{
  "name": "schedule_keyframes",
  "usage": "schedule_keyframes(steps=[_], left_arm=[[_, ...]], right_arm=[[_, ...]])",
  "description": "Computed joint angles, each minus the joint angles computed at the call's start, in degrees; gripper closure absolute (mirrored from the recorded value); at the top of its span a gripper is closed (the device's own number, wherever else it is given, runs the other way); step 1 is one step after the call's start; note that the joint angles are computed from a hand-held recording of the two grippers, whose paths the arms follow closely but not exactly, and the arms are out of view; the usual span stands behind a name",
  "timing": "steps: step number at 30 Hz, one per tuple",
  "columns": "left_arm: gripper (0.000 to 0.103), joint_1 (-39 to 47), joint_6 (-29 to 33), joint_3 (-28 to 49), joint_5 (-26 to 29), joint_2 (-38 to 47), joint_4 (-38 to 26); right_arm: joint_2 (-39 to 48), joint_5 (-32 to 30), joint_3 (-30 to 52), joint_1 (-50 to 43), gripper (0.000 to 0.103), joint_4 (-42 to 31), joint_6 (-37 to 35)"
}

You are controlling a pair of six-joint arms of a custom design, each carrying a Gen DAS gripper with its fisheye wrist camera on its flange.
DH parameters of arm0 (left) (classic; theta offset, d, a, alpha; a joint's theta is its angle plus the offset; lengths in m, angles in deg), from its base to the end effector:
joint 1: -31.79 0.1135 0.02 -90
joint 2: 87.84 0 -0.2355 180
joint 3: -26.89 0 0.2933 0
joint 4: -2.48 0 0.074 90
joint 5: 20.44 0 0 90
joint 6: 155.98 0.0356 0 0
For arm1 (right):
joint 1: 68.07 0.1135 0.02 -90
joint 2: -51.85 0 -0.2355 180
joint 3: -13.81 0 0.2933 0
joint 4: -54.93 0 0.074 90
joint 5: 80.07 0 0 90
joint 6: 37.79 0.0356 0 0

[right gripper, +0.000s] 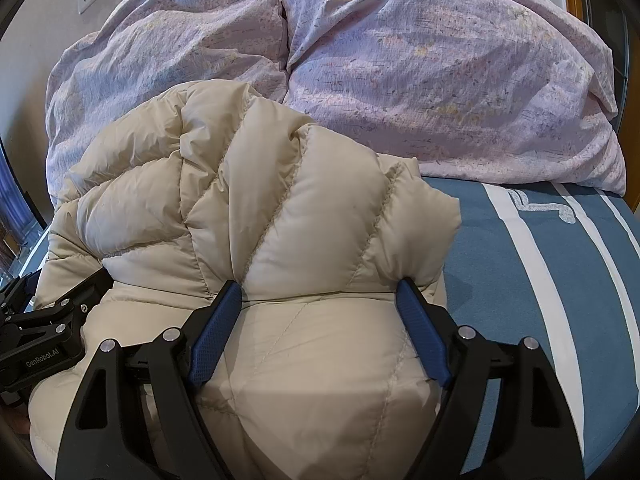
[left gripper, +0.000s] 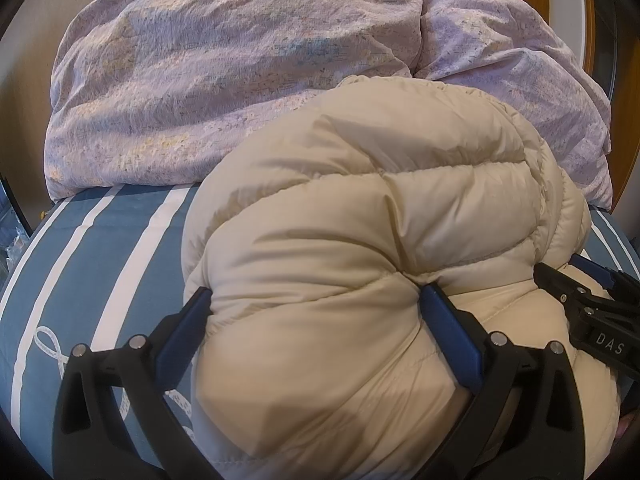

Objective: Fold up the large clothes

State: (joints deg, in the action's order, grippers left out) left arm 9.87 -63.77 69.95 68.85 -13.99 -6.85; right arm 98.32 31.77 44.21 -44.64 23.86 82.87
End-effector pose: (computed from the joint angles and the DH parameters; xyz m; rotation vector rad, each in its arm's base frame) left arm 0.2694 -0.1079 0.1189 0.4694 2.2276 -0.1673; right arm 0.2002 0.0723 0.1246 0.3206 2.2969 0.0153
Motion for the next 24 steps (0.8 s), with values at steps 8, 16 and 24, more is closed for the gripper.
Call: schedule_keyframes(steps=[8, 16, 24], left_arm=[[0.002, 0.18, -0.99, 0.11, 1.07, 0.41, -0.18], [0.002, 4.63, -2.86, -3.75, 5.93, -11.31, -9.75], [0.002, 19.42, 4.15, -15.38, 16.1, -49.94, -36.13]], right_arm=[[1.71, -1.36, 0.99, -0.96, 0.02, -0.17, 0.07], [-5.19, -1.36, 3.46, 0.66, 0.014, -13.05, 2.71], [-30.5, 15.03, 2.37, 28.83, 0.001, -46.07, 27.86]])
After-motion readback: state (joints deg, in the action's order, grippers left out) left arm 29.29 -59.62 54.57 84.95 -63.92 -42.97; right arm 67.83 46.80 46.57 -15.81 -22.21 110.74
